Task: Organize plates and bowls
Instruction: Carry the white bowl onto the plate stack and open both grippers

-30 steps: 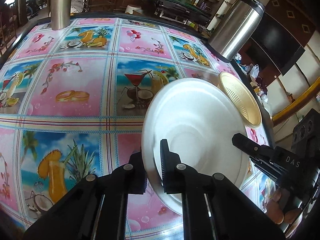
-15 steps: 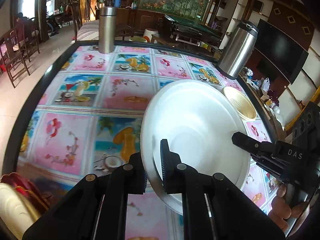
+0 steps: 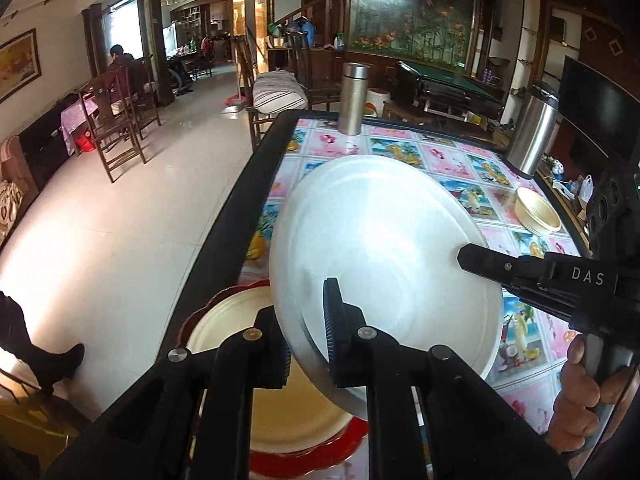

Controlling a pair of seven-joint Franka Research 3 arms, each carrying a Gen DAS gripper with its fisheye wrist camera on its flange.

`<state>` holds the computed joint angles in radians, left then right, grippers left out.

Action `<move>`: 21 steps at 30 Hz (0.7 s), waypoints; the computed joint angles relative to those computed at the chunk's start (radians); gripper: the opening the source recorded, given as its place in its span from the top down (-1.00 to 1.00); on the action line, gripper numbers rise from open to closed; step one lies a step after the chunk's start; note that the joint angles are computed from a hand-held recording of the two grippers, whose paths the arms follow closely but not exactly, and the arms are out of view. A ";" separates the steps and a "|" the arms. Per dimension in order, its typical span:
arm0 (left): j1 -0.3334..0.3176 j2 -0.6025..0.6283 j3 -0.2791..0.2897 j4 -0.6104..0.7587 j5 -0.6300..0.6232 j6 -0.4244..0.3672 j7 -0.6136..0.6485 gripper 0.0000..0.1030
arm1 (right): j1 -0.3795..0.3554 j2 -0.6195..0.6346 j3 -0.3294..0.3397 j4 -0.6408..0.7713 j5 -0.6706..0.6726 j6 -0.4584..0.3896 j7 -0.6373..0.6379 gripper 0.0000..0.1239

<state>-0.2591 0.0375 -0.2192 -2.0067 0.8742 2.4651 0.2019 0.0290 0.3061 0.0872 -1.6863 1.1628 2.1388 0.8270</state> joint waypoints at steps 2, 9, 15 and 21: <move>0.011 -0.043 0.006 -0.060 -0.016 0.010 -0.008 0.76 | 0.018 -0.021 0.011 -0.034 -0.006 0.005 -0.002 0.89; 0.051 -0.105 -0.002 -0.186 -0.062 0.056 -0.037 0.71 | 0.093 -0.079 0.017 -0.123 -0.053 0.081 -0.031 0.90; 0.067 -0.097 -0.004 -0.216 -0.086 0.090 -0.039 0.68 | 0.133 -0.088 0.016 -0.157 -0.098 0.147 -0.018 0.89; 0.070 -0.138 -0.016 -0.244 -0.048 0.010 -0.082 0.19 | 0.162 -0.112 0.016 -0.199 -0.128 0.255 -0.013 0.90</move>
<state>-0.1893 -0.1002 -0.2353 -2.2503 0.8259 2.4752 0.1196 0.1914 0.1941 0.1032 -1.8849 1.0347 2.3941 0.8141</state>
